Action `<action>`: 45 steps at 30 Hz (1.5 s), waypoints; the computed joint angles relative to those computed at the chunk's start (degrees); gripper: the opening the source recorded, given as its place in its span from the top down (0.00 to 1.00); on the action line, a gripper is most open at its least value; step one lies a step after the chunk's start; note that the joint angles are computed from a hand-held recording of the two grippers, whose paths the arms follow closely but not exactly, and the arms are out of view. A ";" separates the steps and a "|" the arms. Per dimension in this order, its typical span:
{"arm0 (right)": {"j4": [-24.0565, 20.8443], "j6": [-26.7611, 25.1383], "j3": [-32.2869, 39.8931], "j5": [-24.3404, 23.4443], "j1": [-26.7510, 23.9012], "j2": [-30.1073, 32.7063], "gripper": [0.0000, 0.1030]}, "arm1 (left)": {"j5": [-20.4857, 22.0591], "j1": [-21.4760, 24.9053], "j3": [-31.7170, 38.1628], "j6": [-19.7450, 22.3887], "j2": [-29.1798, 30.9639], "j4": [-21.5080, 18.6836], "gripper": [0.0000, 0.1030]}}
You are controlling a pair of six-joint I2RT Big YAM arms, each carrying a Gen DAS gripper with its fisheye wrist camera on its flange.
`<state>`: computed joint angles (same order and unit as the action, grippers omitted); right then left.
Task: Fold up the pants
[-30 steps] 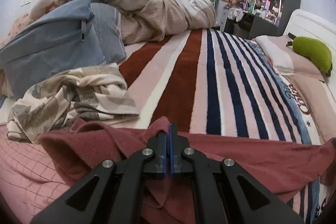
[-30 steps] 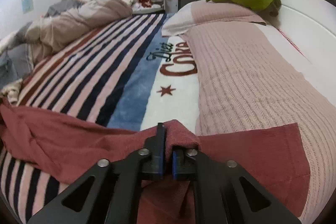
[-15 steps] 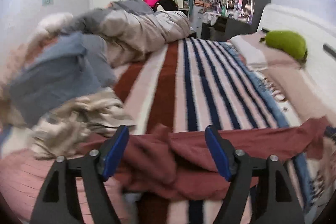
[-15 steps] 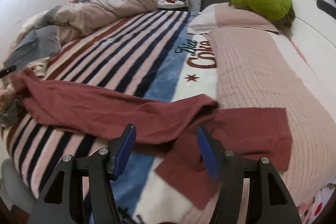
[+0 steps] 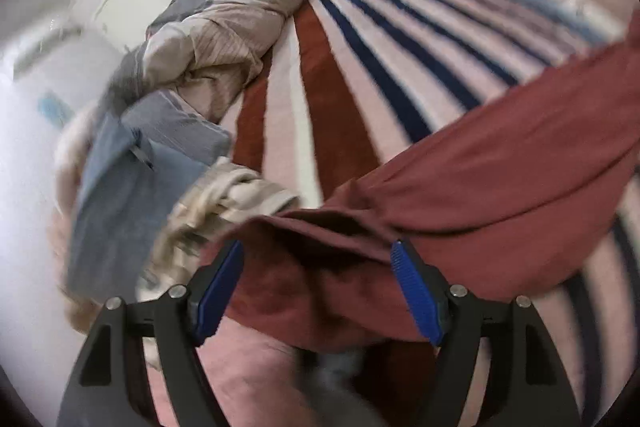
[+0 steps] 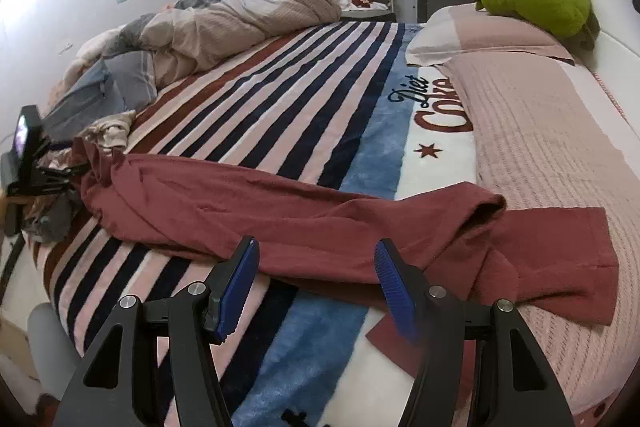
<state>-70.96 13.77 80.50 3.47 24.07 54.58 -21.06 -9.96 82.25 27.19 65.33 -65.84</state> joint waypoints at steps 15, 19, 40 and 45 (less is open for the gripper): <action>1.30 2.04 2.64 -0.06 1.59 5.17 0.46 | 7.37 6.51 14.21 15.19 11.74 -15.07 0.42; 1.95 2.64 3.61 0.07 2.46 6.38 0.46 | 8.71 5.66 16.20 14.81 15.15 -16.97 0.67; 3.72 3.25 4.27 -3.04 5.46 11.13 0.46 | 21.16 23.40 14.12 -13.24 12.44 -16.99 0.70; 4.46 2.06 5.01 -5.84 6.84 13.44 0.46 | 25.69 23.19 13.84 -15.63 7.47 -13.83 0.48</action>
